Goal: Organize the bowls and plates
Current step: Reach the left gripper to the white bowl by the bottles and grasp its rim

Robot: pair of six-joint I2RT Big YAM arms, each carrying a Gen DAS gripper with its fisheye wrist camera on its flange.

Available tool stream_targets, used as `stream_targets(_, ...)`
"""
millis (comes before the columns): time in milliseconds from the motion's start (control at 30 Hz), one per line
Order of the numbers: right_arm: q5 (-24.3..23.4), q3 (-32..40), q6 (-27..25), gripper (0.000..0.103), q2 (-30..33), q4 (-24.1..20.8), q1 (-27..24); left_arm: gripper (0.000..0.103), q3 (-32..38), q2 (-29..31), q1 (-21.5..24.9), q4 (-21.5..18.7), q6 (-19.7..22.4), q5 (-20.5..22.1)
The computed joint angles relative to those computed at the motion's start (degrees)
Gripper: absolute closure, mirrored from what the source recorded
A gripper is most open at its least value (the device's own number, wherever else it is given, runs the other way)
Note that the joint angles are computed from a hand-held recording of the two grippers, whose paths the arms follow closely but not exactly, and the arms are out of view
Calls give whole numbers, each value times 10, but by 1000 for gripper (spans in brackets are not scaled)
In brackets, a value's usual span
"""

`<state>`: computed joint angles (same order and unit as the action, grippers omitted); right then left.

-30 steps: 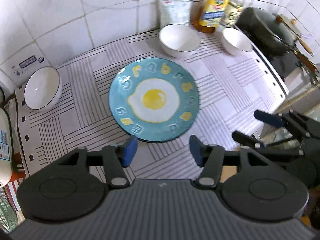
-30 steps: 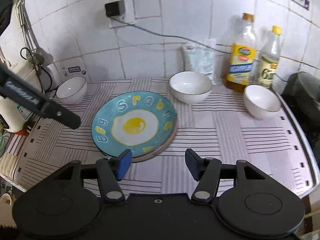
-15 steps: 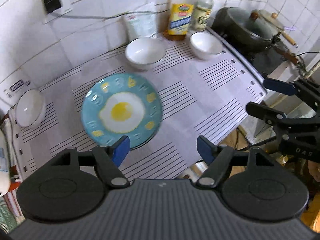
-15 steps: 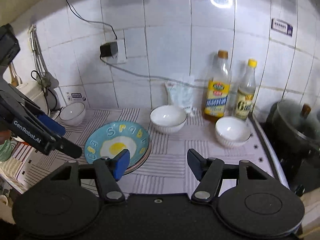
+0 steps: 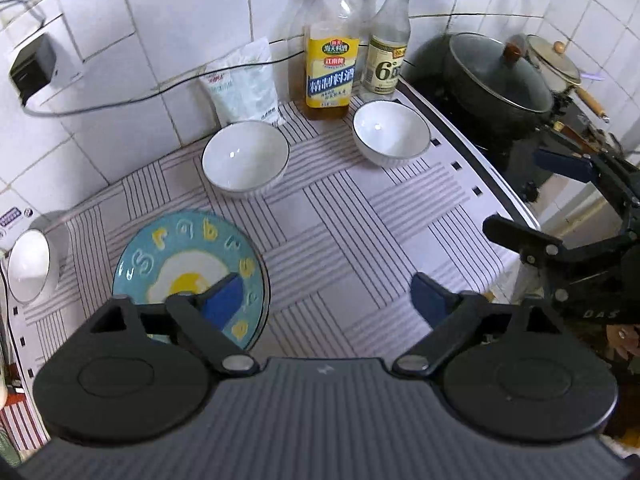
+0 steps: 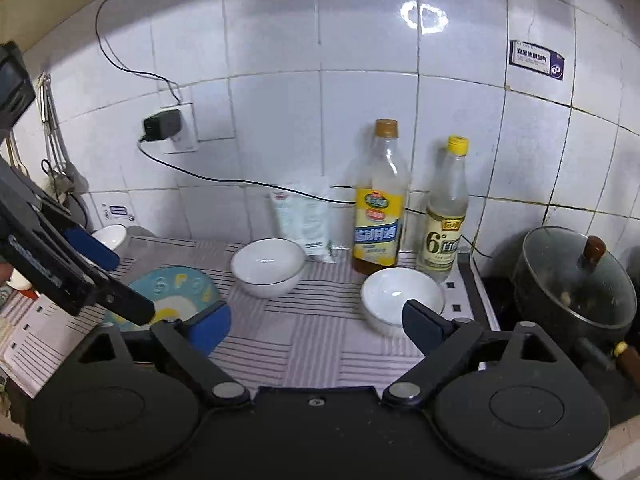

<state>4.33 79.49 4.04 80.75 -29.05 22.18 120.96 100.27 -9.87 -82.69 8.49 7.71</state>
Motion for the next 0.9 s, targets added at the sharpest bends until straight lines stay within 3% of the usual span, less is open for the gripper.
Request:
stream_targets(267,-57,-4,-33,5,80,81,-68,8,51,81,-32,39,-70,-37)
stream_targets(500,-56,14,-94,5,153,86,-88,8,58,128,-48,116,-140,-34)
stream_targets(600,-97,22,-71,5,173,96,-99,8,64,148,-54,149,-164,-38)
stream_targets(700,-139,31,-33,5,193,116,-112,8,109,189,-56,145,-191,-19)
stream_targets(900,-117,82,-25,5,243,88,-116,12,246,297,-60,102,-234,-3)
